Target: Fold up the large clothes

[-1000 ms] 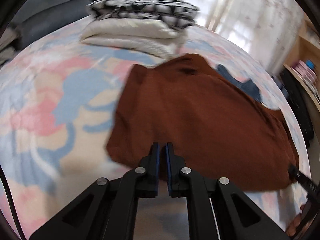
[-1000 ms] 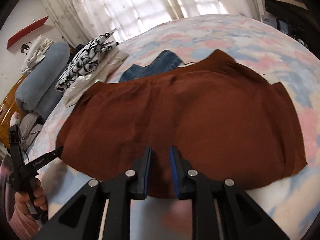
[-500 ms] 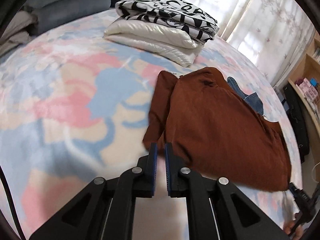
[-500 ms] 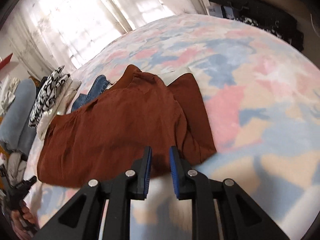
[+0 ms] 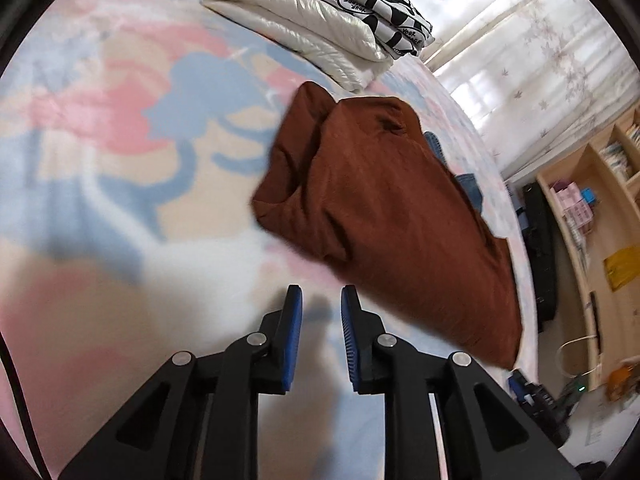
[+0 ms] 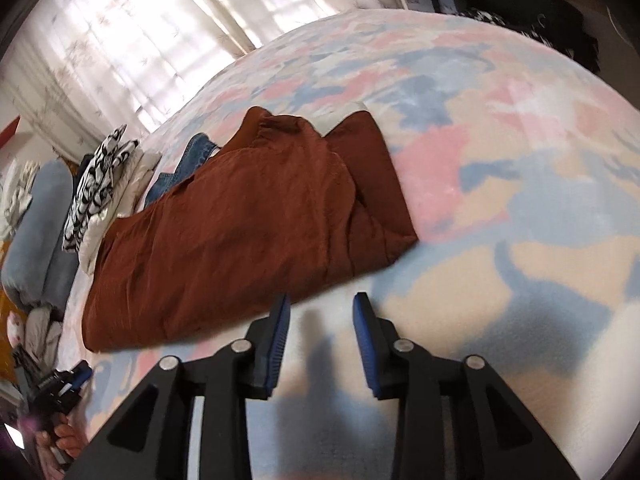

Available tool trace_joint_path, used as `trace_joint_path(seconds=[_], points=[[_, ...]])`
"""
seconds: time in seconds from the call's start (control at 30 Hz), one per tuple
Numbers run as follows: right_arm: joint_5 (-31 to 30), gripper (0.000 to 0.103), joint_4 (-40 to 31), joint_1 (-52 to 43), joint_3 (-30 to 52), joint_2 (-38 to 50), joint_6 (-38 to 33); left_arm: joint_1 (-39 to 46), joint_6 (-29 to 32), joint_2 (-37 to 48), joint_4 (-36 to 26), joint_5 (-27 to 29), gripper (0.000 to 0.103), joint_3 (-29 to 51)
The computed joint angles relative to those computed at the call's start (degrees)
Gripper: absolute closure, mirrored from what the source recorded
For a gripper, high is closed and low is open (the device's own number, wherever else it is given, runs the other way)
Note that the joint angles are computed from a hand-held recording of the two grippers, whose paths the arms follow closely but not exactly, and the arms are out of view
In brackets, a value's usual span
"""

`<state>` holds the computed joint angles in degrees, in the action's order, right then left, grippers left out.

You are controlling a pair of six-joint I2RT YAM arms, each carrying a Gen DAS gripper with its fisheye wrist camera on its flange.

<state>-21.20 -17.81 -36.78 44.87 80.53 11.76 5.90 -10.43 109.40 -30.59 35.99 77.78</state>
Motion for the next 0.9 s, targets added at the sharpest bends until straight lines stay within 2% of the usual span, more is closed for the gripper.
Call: trace_joint_path(seconds=[0.2, 0.33, 0.47, 0.73, 0.8, 0.9], points=[[-5.0, 0.065, 1.1, -4.2, 1.7, 3.8, 4.2, -0.3, -7.3, 5.3, 4.0, 4.7, 0.078, 3.3], [-8.2, 0.061, 2.5, -6.0, 3.9, 7.9, 8.1, -1.0, -9.6, 7.7, 5.3, 5.2, 0.077, 5.3], [-10.6, 0.058, 4.7, -6.9, 5.2, 10.9, 12.7, 0.2, -11.5, 8.4, 7.6, 9.1, 0.077, 4.7], [-21.3, 0.058, 15.1, -12.3, 1.4, 12.5, 21.7, 2.2, -16.5, 7.0, 16.7, 15.5, 0.076, 0.1], [-22.6, 0.058, 18.2, -13.1, 0.2, 12.5, 24.7, 2.5, -18.4, 6.6, 19.4, 16.7, 0.074, -1.0], [-21.8, 0.058, 22.1, -12.9, -1.0, 12.4, 27.3, 2.9, -19.5, 6.2, 20.3, 16.1, 0.074, -1.6]])
